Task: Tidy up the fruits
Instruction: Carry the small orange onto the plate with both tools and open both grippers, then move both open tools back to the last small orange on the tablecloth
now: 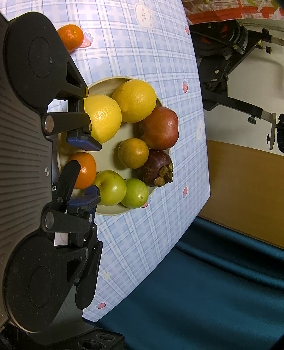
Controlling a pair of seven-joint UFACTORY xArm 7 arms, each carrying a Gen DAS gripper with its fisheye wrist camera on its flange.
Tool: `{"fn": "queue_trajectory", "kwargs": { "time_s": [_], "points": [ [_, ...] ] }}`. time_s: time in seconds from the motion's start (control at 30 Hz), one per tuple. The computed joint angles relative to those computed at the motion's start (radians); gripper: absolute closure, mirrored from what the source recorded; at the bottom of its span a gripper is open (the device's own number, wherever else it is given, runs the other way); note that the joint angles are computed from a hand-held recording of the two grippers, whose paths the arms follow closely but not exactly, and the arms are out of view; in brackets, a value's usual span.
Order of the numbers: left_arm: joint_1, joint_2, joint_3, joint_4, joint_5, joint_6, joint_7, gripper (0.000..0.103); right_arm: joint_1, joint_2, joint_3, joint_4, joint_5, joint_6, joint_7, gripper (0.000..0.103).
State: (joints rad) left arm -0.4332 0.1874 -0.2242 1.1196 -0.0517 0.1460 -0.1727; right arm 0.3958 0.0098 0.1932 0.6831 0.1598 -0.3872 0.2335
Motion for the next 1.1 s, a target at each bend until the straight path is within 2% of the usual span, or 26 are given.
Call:
{"fn": "queue_trajectory", "kwargs": {
  "time_s": [0.2,0.53,0.8,1.1],
  "points": [
    [0.005,-0.02,-0.001,-0.019,-0.007,-0.01,-0.002,0.056,0.011,-0.001,0.006,-0.001,0.056,-0.012,-0.044,0.061],
    [0.014,-0.114,0.035,-0.098,0.043,-0.053,-0.082,0.054,0.027,-0.016,0.021,-0.002,0.141,-0.028,-0.13,0.061],
    [0.06,-0.239,0.046,-0.216,0.067,-0.067,-0.124,0.054,0.032,-0.03,0.037,0.007,0.166,-0.014,-0.176,0.061],
    [0.144,-0.367,0.041,-0.335,0.136,-0.061,-0.199,0.054,0.042,-0.037,0.056,0.033,0.176,0.031,-0.21,0.061]
  ]
}}
